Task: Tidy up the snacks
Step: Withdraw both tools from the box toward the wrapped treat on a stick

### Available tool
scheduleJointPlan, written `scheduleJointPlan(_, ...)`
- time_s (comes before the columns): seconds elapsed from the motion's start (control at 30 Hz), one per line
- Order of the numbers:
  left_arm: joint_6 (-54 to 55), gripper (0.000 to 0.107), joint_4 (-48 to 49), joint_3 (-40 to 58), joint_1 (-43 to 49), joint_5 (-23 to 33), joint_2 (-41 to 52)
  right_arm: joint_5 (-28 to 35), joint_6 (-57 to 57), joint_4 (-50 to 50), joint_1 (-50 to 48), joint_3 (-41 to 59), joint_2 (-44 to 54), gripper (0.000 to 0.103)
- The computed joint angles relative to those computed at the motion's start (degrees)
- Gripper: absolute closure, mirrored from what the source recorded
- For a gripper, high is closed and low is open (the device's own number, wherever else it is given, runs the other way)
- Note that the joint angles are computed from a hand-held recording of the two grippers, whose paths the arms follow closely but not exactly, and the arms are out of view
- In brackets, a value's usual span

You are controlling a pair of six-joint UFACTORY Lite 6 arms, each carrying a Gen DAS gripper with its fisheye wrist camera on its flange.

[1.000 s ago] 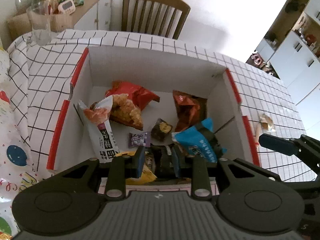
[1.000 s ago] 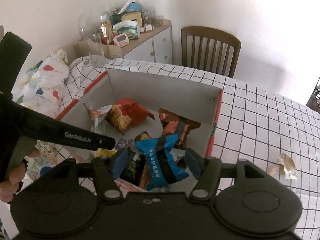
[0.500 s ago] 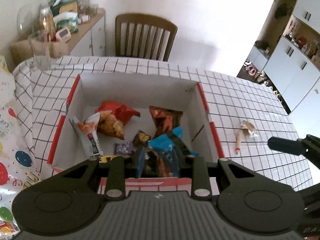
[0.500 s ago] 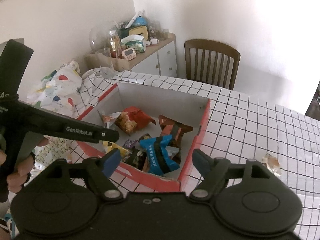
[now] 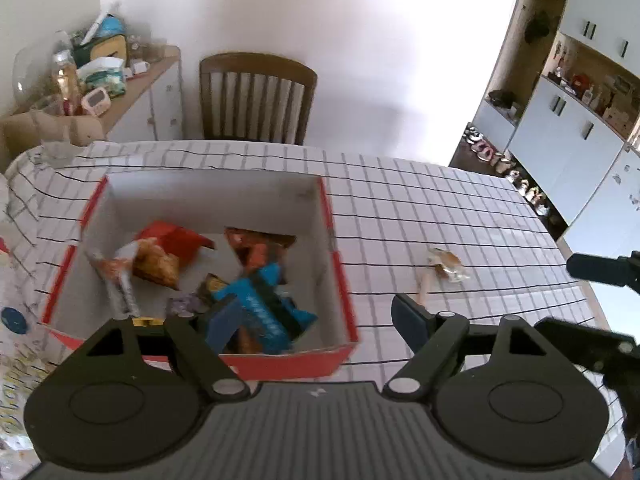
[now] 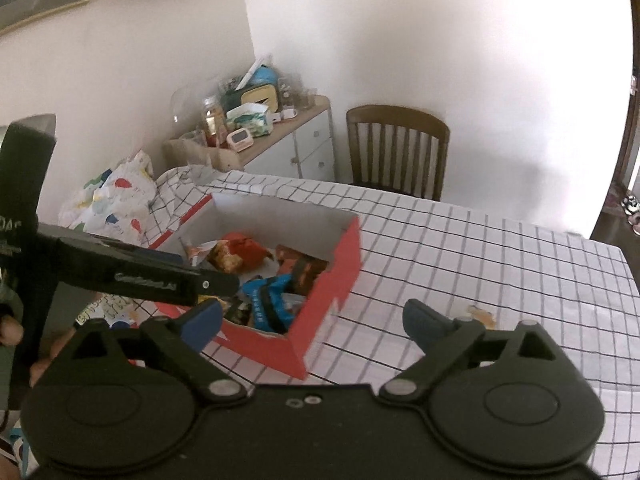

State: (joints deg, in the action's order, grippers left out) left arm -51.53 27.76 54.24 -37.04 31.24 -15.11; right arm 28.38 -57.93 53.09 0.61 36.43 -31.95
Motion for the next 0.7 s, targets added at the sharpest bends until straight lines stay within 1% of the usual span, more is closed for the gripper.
scheduleJointPlan(0.13,-9.9,0.024,7.3,3.2,-5.2,0.3,5.1,6.6,-11.0,5.2,-11.4,-0.1,-0.1,0.0)
scheduleJointPlan(0.17,-11.3,0.022,8.1,4.2,-5.9,0.2,6.6,7.6,-13.1,5.9,-13.9,0.2,0.6,0.0)
scheduleJointPlan(0.27,-14.1,0.021,8.9,7.8,-8.0,-1.3,12.0,9.9,-19.0,8.0,-20.3,1.7,4.4,0.0)
scheduleJointPlan(0.4,-15.8,0.02,9.9,13.0,-10.1,-3.4,19.9,10.9,-26.9,11.6,-25.9,3.8,10.7,0.0)
scheduleJointPlan(0.47,-16.2,0.015,10.0,16.4,-10.8,-4.0,24.5,10.9,-29.9,13.0,-27.8,5.6,14.8,0.0)
scheduleJointPlan(0.6,-20.0,0.015,12.8,22.4,-11.9,-3.8,32.6,10.2,-31.5,13.9,-29.8,11.3,24.0,0.0)
scheduleJointPlan(0.7,-20.1,0.015,12.2,27.1,-11.8,-4.0,38.5,9.1,-30.7,13.9,-30.3,15.8,30.7,0.0)
